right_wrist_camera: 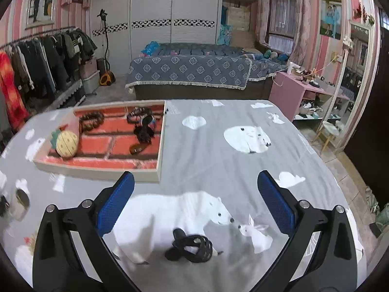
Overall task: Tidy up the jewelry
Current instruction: 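Move the left tool to the white-strap watch while the right tool reaches the black coiled cable, then close the left tool on the watch while the right tool grips the black cable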
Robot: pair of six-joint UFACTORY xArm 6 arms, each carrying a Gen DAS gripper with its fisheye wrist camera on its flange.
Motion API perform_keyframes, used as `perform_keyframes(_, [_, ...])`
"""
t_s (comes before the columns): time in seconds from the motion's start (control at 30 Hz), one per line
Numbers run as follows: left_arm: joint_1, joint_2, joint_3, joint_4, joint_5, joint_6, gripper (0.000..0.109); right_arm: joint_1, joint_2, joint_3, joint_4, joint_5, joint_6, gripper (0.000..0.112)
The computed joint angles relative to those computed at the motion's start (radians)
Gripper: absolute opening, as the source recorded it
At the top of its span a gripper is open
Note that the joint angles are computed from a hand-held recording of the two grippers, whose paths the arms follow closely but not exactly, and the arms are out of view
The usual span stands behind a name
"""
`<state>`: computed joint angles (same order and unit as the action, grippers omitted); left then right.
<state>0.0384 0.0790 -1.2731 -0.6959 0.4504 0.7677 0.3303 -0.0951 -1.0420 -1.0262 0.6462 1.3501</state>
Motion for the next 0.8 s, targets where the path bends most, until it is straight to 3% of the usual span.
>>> perform_keyframes(0.33, [-0.061,-0.033,0.165,-0.011,-0.073,0.001,0.093,0.017,0.030,0.052,-0.055,-0.001,0.027,0.099])
perform_keyframes(0.43, [-0.094,-0.044,0.220,0.004,-0.130,0.004,0.093,0.025,0.043,0.054,-0.067,0.009,0.028,0.099])
perform_keyframes(0.7, [-0.118,-0.036,0.252,-0.079,-0.160,0.084,0.093,0.006,0.081,0.053,-0.003,0.001,-0.002,0.099])
perform_keyframes(0.8, [-0.138,-0.035,0.275,-0.035,-0.212,0.067,0.093,-0.005,0.076,0.063,0.015,-0.008,0.009,0.099])
